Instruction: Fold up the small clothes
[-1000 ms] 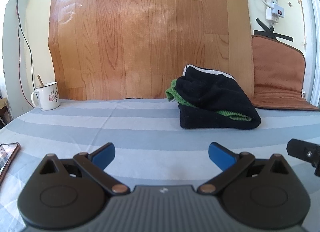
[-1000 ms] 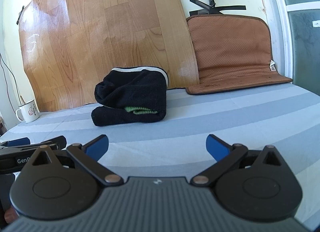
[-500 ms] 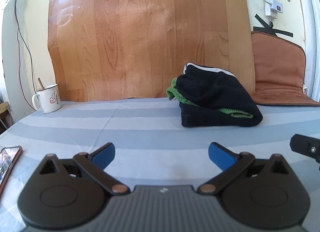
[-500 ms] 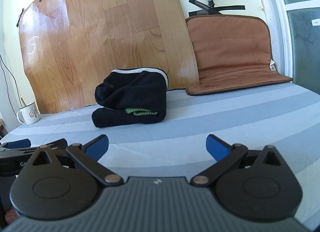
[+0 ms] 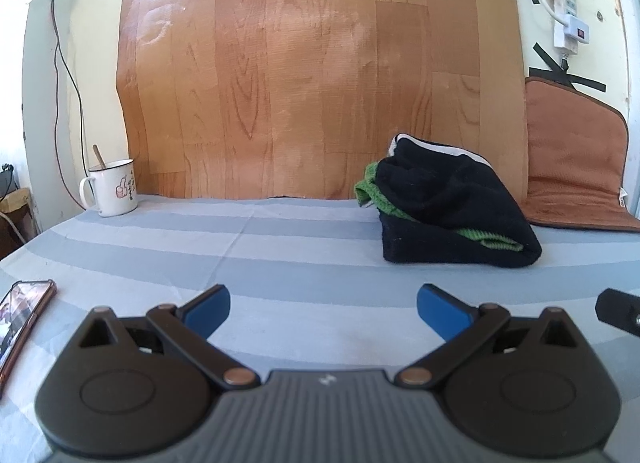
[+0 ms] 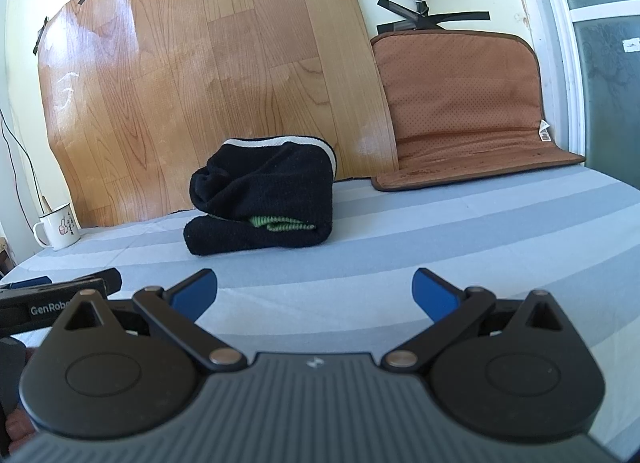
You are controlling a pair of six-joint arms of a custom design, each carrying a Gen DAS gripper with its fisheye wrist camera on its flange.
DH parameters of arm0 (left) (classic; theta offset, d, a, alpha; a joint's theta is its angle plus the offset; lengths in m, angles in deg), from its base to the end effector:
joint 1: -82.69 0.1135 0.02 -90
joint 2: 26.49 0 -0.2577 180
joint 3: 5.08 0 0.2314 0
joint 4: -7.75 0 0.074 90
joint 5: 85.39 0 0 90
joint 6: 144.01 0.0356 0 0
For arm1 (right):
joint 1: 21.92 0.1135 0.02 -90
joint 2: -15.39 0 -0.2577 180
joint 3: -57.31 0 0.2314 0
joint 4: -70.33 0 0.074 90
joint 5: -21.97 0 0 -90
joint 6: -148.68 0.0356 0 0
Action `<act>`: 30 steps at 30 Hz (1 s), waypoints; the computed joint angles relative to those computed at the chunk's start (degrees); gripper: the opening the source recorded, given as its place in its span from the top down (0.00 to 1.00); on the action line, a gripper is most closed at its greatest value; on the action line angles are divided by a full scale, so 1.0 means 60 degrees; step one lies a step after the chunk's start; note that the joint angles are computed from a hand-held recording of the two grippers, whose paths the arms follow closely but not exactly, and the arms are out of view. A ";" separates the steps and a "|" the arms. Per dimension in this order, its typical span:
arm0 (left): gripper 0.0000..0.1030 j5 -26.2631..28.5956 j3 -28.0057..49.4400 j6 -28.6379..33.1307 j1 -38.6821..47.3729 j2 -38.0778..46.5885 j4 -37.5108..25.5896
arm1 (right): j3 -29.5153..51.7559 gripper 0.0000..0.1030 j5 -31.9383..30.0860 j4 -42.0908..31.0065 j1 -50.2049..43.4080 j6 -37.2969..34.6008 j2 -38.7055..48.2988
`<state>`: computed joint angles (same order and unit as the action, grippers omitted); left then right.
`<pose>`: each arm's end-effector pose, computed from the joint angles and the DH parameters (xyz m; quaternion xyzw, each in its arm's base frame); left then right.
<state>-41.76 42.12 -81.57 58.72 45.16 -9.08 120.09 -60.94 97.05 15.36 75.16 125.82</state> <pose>0.2148 -0.0673 0.1973 -0.1885 0.8319 0.1582 0.4974 0.2954 0.2194 0.1449 -0.1139 0.8150 0.2104 0.5277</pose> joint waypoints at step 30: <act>0.00 0.0596 0.0090 0.0558 0.0205 0.0009 -0.0228 | 0.0027 0.00 -0.0046 -0.0014 -0.0027 -0.0005 0.0020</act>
<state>-38.19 42.66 -78.23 59.95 45.22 -10.44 120.25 -61.22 96.96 15.19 75.13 125.94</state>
